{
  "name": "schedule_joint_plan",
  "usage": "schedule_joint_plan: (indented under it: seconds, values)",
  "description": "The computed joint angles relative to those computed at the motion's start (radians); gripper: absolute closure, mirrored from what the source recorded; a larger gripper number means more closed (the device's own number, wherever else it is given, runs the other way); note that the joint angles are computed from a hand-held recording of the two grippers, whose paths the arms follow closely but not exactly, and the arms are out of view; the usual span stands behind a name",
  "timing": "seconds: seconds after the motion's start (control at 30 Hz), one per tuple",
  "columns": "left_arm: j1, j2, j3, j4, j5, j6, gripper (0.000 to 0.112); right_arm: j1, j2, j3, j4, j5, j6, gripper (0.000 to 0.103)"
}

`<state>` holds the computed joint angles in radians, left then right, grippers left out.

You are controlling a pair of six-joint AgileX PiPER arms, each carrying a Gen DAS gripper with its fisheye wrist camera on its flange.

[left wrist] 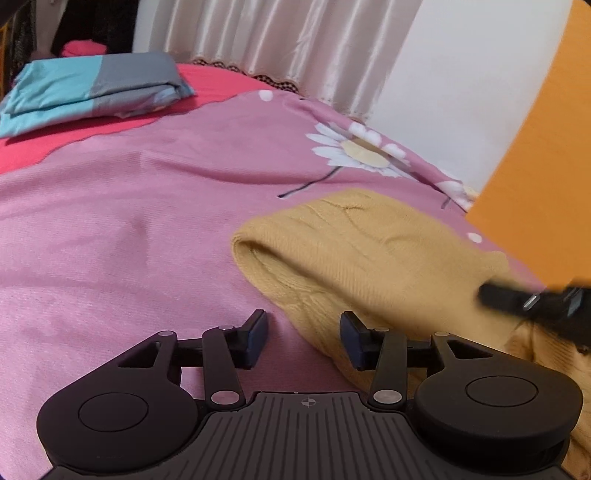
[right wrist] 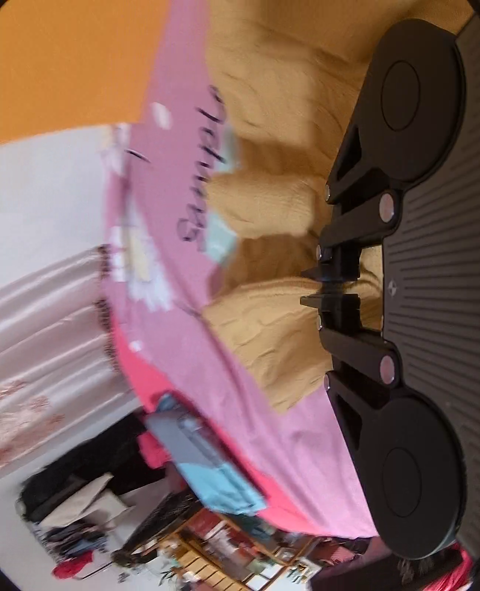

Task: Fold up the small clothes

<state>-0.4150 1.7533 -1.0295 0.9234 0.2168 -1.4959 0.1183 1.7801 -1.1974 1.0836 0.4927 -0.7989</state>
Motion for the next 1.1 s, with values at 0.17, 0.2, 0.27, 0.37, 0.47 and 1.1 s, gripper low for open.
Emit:
schedule_joint_plan:
  seconds: [0.17, 0.2, 0.27, 0.37, 0.47, 1.1]
  values:
    - [-0.027, -0.016, -0.005, -0.217, -0.021, 0.208, 0.009, -0.112, -0.125, -0.003, -0.035, 0.07, -0.01, 0.095]
    - [-0.039, -0.019, -0.006, -0.23, -0.021, 0.222, 0.009, -0.142, -0.152, -0.006, -0.044, 0.089, -0.011, 0.095]
    - [-0.067, -0.024, -0.01, -0.242, -0.015, 0.24, 0.009, -0.212, -0.207, -0.001, -0.051, 0.133, -0.032, 0.095]
    - [-0.122, -0.031, -0.02, -0.2, 0.007, 0.214, 0.009, -0.351, -0.295, 0.014, -0.072, 0.201, -0.075, 0.095]
    - [-0.172, -0.033, -0.039, -0.226, 0.021, 0.257, 0.009, -0.513, -0.355, 0.037, -0.069, 0.257, -0.129, 0.095]
    - [-0.406, 0.13, -0.377, -0.16, 0.286, 0.342, 0.009, -1.117, -0.145, 0.174, -0.035, 0.319, -0.262, 0.095]
